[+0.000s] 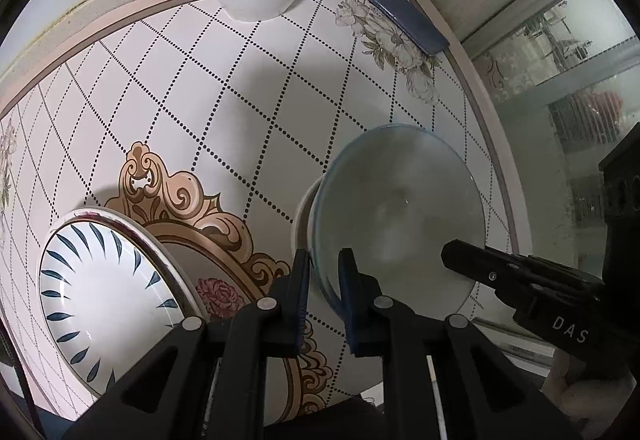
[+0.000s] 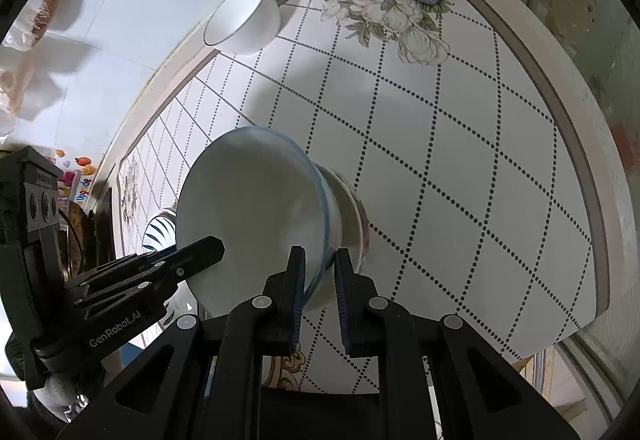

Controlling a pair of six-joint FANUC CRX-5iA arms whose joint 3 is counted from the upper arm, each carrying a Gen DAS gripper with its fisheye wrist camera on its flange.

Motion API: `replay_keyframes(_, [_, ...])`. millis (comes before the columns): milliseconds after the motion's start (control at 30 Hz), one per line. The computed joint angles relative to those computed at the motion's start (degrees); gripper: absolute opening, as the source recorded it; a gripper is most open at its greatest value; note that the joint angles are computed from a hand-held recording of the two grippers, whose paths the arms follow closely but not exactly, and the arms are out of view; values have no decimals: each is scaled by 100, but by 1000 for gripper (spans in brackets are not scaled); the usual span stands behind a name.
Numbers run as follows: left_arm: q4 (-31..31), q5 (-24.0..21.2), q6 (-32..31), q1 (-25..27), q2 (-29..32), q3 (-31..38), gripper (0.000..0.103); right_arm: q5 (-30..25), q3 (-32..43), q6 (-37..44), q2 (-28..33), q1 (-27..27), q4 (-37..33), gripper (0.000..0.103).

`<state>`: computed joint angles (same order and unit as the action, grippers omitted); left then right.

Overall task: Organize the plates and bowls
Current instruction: 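Grip both nested bowls with both tools and lift them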

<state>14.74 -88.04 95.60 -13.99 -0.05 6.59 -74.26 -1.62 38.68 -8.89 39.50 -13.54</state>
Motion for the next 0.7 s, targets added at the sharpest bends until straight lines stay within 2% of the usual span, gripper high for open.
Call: replay_keyframes(700, [-310, -70, 111, -204, 103, 11, 12, -160, 45, 222, 213, -63, -97, 16])
